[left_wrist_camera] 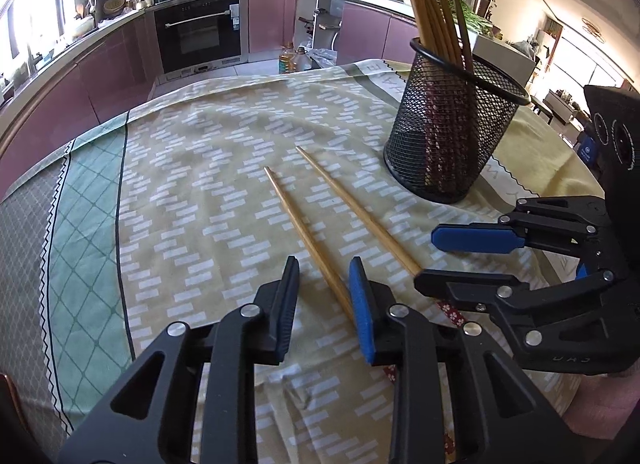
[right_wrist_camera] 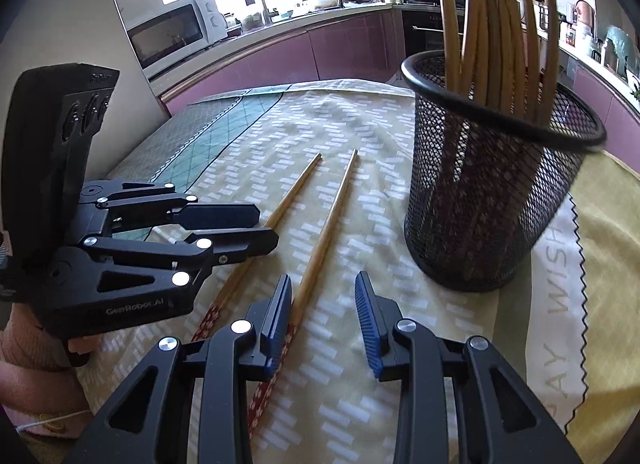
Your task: Organize utensils
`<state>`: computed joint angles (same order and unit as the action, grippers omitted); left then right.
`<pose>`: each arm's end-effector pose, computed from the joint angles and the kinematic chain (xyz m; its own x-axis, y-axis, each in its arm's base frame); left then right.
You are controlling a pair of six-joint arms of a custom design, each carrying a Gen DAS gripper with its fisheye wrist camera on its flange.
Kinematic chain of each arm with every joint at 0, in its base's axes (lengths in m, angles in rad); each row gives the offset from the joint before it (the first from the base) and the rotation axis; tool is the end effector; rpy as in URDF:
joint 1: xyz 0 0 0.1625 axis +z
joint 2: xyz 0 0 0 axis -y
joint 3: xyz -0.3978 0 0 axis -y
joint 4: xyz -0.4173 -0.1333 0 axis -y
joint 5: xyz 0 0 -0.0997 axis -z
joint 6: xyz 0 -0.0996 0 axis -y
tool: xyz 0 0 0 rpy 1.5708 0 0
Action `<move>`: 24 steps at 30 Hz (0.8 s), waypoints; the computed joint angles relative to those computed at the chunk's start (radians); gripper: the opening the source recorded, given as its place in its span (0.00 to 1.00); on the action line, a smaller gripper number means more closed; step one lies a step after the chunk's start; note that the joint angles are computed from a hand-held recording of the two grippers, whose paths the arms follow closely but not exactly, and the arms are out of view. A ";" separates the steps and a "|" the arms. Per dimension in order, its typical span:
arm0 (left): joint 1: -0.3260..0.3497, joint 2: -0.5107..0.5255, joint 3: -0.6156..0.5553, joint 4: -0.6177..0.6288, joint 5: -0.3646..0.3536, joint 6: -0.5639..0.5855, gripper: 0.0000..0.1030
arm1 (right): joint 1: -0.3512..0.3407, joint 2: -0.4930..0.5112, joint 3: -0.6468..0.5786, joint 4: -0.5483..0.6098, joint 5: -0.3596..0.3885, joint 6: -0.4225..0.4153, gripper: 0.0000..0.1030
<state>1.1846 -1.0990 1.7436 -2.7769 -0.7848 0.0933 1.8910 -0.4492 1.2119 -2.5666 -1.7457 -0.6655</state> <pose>-0.0509 -0.6661 0.2596 -0.7634 -0.0094 -0.6459 0.3917 0.7884 -0.4744 0.3555 -0.7036 -0.0255 -0.5561 -0.7840 0.2758 -0.8258 0.5586 -0.0772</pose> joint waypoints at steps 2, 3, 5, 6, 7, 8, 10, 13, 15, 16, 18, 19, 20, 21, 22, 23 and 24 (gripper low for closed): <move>0.003 0.006 -0.010 0.003 0.001 -0.004 0.26 | 0.006 0.022 -0.029 0.005 -0.009 -0.004 0.30; 0.006 0.008 -0.015 0.004 -0.001 -0.004 0.26 | 0.008 0.033 -0.045 0.007 -0.014 -0.006 0.30; 0.009 0.013 -0.027 0.007 0.000 -0.004 0.23 | 0.011 0.046 -0.064 0.009 -0.019 -0.007 0.30; 0.010 0.015 -0.030 0.007 0.001 -0.005 0.22 | 0.014 0.057 -0.078 0.010 -0.025 -0.008 0.28; 0.011 0.018 -0.034 0.007 0.002 -0.007 0.20 | 0.014 0.064 -0.087 0.010 -0.028 -0.009 0.26; 0.012 0.020 -0.037 0.006 0.005 -0.011 0.18 | 0.015 0.070 -0.095 0.009 -0.030 -0.006 0.25; 0.014 0.025 -0.044 0.005 0.007 -0.018 0.14 | 0.015 0.076 -0.103 0.008 -0.032 0.001 0.18; 0.015 0.024 -0.042 -0.005 0.003 -0.032 0.13 | 0.007 0.070 -0.102 0.020 -0.014 0.020 0.09; 0.016 0.020 -0.035 -0.014 -0.006 -0.039 0.10 | 0.000 0.062 -0.098 0.029 0.005 0.043 0.08; 0.017 0.017 -0.031 -0.017 -0.010 -0.044 0.09 | -0.003 0.057 -0.092 0.026 0.014 0.053 0.06; 0.014 0.011 -0.018 -0.026 -0.012 -0.052 0.08 | -0.010 0.040 -0.072 0.016 0.036 0.065 0.05; 0.013 0.007 -0.012 -0.029 -0.014 -0.055 0.08 | -0.012 0.034 -0.065 0.015 0.047 0.067 0.05; 0.012 0.005 -0.007 -0.030 -0.017 -0.059 0.07 | -0.014 0.027 -0.058 0.018 0.056 0.066 0.05; 0.010 0.001 -0.002 -0.031 -0.019 -0.065 0.07 | -0.015 0.020 -0.051 0.024 0.063 0.063 0.05; 0.008 -0.001 0.004 -0.032 -0.017 -0.066 0.07 | -0.015 0.016 -0.047 0.027 0.063 0.060 0.05; 0.004 -0.002 0.010 -0.035 -0.013 -0.066 0.07 | -0.014 0.013 -0.043 0.035 0.063 0.054 0.05; 0.000 -0.003 0.016 -0.038 -0.009 -0.062 0.07 | -0.014 0.010 -0.039 0.039 0.061 0.049 0.05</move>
<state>1.1850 -1.1023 1.7594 -2.8145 -0.7943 0.0308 1.8770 -0.4391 1.1724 -2.5273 -1.6848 -0.6161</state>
